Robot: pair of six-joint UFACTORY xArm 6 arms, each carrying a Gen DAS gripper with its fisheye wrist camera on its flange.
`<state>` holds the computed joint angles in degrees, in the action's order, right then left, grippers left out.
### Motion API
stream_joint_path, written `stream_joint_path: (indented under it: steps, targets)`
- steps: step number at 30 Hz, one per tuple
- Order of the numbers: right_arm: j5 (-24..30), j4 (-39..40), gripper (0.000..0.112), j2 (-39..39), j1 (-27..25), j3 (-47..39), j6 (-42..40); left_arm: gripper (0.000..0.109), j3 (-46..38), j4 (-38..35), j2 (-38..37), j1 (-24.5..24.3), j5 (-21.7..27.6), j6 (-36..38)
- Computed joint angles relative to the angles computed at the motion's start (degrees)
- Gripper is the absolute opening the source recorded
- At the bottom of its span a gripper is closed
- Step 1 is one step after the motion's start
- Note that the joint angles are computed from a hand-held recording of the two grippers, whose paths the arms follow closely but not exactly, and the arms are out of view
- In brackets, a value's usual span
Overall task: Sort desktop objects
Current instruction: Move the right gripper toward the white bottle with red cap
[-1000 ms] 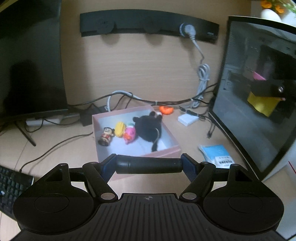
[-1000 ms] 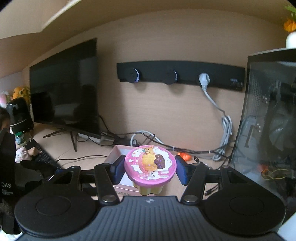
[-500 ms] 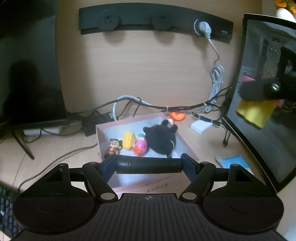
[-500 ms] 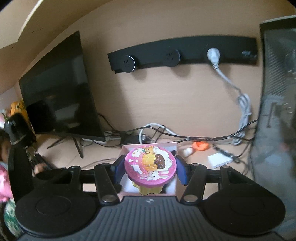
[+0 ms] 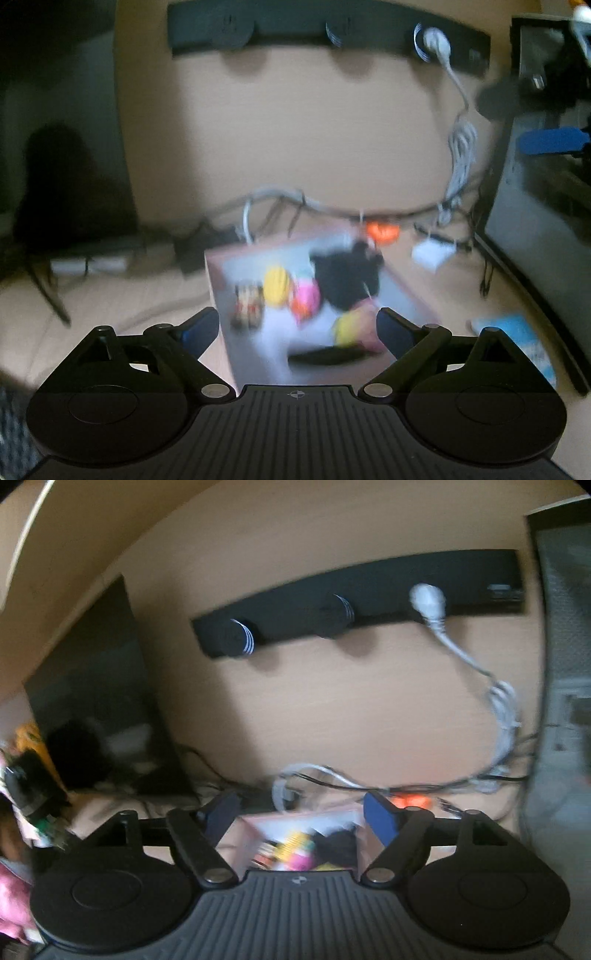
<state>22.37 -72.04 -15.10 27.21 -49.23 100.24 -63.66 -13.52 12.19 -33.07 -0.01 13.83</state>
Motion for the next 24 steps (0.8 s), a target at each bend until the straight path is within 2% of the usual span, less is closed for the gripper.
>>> stream_joint_path:
  steps: [3,6,9,15,16,18,19,21,22,24]
  targets:
    - [7.4,3.6,0.077,-0.8,2.1,4.6,-2.7,0.096,2.6,-3.6,-1.0,-1.0,3.1,0.8]
    - [14.7,7.3,0.077,0.0,4.4,8.0,-4.4,0.096,4.3,-1.5,-1.4,-1.4,4.7,-2.0]
    - [17.9,9.0,0.076,0.8,5.6,11.2,-4.7,0.096,5.5,-1.0,-2.0,-2.0,6.2,-2.7]
    - [12.6,12.7,0.074,4.0,3.3,14.3,-1.8,0.097,8.4,-6.9,-4.2,-4.5,8.4,5.9]
    - [10.1,15.0,0.065,4.9,2.3,14.5,-3.0,0.097,8.9,-8.0,-4.5,-4.9,8.7,7.1]
    - [4.0,15.9,0.065,5.5,1.4,15.2,-2.4,0.098,9.6,-9.5,-4.9,-5.5,8.9,8.4]
    - [-1.8,15.7,0.063,5.2,0.2,16.2,-3.5,0.098,9.9,-9.6,-5.1,-5.6,9.1,8.5]
    - [-11.8,12.9,0.062,4.1,-2.1,17.3,-3.0,0.098,10.4,-9.5,-5.7,-5.4,9.6,8.3]
    - [-13.5,9.1,0.062,3.4,-2.8,16.8,-0.6,0.098,10.6,-9.5,-6.1,-5.3,9.6,8.2]
    - [-10.6,3.6,0.063,1.6,-3.1,14.8,2.9,0.099,10.7,-8.9,-6.4,-4.8,9.6,7.2]
